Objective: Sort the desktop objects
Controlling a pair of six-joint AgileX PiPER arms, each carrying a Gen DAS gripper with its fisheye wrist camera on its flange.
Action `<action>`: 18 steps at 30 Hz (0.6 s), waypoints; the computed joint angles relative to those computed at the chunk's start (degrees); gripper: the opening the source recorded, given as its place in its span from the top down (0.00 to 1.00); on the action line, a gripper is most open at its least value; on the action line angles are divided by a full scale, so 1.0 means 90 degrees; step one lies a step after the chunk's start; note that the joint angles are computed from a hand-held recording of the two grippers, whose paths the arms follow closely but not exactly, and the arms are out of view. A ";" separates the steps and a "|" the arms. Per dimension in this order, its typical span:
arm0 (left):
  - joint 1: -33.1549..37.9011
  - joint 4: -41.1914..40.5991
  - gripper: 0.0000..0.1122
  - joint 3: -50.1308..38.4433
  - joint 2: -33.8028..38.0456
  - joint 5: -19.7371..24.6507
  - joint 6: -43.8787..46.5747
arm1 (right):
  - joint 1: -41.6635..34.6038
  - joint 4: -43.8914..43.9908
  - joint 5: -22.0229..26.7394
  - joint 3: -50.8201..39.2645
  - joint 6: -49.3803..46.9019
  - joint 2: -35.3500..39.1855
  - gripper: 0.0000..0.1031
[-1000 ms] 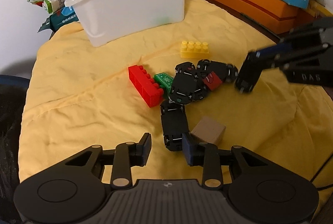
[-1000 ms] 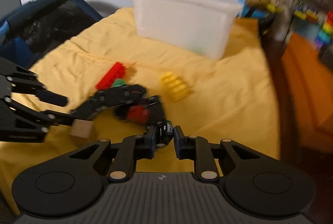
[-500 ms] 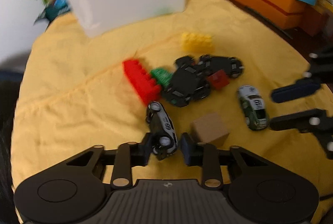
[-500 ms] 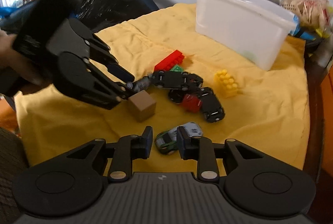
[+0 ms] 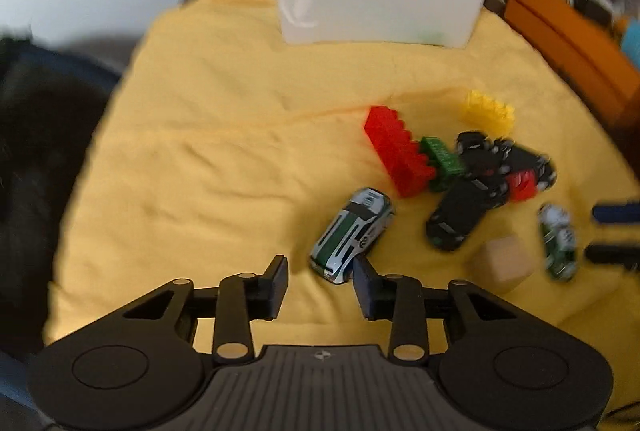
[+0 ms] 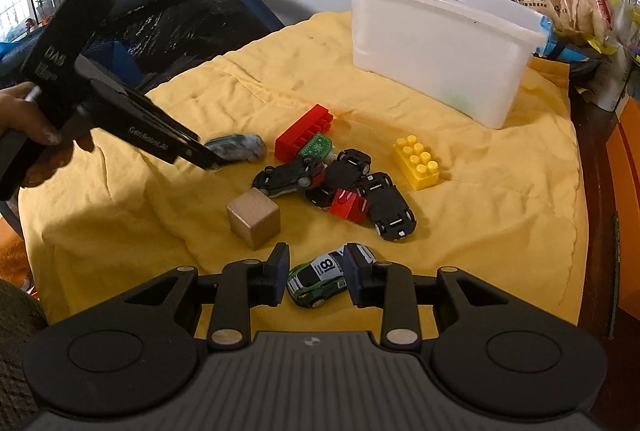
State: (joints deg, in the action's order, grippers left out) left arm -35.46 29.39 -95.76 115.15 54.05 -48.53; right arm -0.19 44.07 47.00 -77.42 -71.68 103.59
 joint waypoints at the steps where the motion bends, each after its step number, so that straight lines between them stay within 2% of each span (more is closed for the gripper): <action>1: -0.0087 0.0151 0.63 0.0025 -0.0027 0.0004 0.0112 | 0.0022 -0.0057 -0.0031 -0.0023 0.0087 0.0019 0.67; 4: -0.0242 0.0435 0.62 0.0017 0.0028 -0.0101 0.0594 | 0.0094 -0.0329 -0.0097 -0.0101 0.0559 0.0074 0.67; 7: -0.0222 0.0612 0.61 -0.0256 0.0290 -0.0045 0.1174 | 0.0249 -0.0939 -0.0259 -0.0139 0.1692 0.0078 0.55; 11: -0.0028 0.0216 0.61 -0.0545 0.0497 -0.0090 0.2116 | 0.0368 -0.1298 -0.0411 -0.0054 0.2494 0.0084 0.52; 18: 0.0163 -0.0136 0.60 -0.0593 0.0572 -0.0401 0.2579 | 0.0988 -0.2390 -0.1232 0.0260 0.4469 -0.0059 0.48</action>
State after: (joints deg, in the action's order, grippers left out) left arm -33.99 28.16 -101.10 120.30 50.45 -25.32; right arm 8.71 22.55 35.91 -75.08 -31.45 103.05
